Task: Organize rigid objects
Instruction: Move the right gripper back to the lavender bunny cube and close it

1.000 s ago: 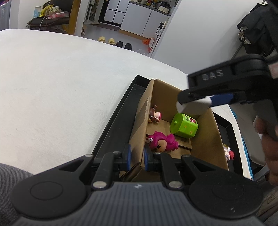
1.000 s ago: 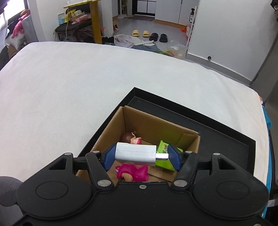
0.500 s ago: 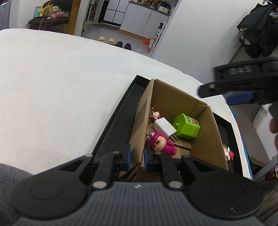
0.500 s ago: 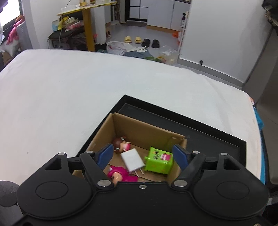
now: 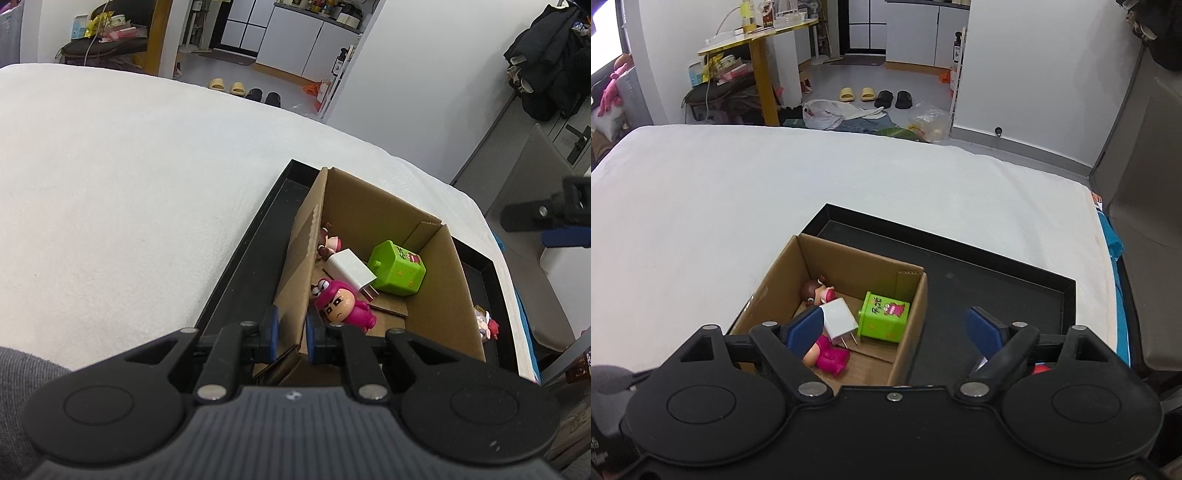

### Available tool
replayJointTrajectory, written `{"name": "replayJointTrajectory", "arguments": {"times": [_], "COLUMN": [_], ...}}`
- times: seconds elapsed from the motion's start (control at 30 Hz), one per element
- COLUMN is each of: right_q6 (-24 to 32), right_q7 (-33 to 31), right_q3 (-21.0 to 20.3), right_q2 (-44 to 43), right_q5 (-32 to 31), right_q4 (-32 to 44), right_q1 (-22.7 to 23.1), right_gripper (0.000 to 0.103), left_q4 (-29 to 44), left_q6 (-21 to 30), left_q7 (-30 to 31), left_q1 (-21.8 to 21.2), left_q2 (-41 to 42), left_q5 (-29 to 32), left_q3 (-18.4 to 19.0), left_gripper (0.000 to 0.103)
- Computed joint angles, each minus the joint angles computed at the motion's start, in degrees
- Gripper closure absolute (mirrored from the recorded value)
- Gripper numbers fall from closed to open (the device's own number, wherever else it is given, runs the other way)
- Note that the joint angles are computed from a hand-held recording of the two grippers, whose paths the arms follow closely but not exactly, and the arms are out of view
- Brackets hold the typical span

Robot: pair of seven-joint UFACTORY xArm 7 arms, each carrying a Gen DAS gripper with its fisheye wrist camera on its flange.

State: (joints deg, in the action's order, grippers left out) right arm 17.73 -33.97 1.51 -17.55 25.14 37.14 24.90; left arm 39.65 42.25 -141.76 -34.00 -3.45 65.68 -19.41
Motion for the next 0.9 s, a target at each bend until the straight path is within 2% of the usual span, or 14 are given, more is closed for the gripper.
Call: {"name": "replayJointTrajectory", "arguments": {"times": [0.3,0.47,0.63,0.9], "right_q6": [0.41,-0.86,0.70,3.86], "right_q7": [-4.06,-7.46,-11.23,-16.63], "right_q3": [-2.58,-4.41,-6.39,-6.60], "right_q2": [-0.89,-0.74,0.45,4.39], "right_q5": [1.87,4.51,8.15,14.12], "right_q4": [-1.62,-2.25,-1.13,2.30], "right_q1": [-0.91,-1.02,-1.78,-6.17], "right_gripper": [0.017,0.012,0.012,0.008], "left_q4": [1.27,1.96,3.05,4.24], "left_q6": [1.80,2.75,4.22,6.29], "left_q7": [2.01,2.84,4.11,6.35], "left_q1": [-0.59,-1.03,-1.67,-2.55], "left_q2": [0.78,1.37,2.13,2.89], "left_q5": [-1.57,-2.21,-3.21,-4.94], "left_q3": [-0.08,0.02,0.12,0.33], "left_gripper": [0.090,0.090,0.090,0.090]}}
